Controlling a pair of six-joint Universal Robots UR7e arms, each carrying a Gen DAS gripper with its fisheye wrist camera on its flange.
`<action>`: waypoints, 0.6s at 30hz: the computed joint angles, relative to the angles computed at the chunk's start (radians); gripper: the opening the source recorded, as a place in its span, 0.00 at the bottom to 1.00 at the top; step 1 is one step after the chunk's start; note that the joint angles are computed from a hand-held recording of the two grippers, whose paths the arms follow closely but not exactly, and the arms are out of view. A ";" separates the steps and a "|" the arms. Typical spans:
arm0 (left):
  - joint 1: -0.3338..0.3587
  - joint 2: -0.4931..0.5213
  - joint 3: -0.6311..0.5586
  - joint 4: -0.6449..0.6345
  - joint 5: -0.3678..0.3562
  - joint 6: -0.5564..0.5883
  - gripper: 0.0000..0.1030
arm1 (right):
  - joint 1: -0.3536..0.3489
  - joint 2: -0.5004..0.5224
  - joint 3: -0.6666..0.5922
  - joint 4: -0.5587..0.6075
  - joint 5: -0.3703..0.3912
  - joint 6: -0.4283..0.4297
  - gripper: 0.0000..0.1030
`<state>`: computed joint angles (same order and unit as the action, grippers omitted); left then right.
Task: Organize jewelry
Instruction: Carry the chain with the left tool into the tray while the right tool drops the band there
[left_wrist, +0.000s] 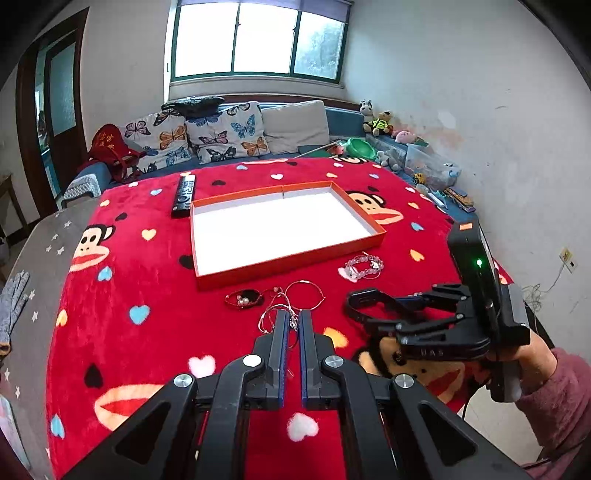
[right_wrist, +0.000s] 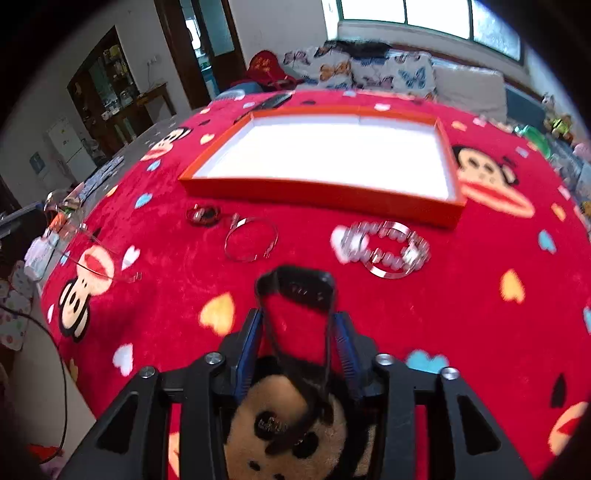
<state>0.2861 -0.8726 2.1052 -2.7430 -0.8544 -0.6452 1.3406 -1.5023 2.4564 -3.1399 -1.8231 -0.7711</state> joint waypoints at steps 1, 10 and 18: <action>0.002 0.001 0.000 0.001 -0.003 -0.002 0.04 | 0.000 0.008 0.003 -0.011 -0.010 -0.006 0.58; 0.010 0.009 0.002 0.003 -0.008 -0.009 0.04 | 0.039 0.094 -0.022 -0.092 -0.088 -0.025 0.77; 0.039 0.015 -0.016 -0.007 -0.020 0.028 0.04 | 0.045 0.092 -0.022 -0.100 -0.085 -0.016 0.57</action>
<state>0.3252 -0.8580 2.0893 -2.7497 -0.8740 -0.6175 1.3854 -1.4099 2.4345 -3.2401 -1.9079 -0.7867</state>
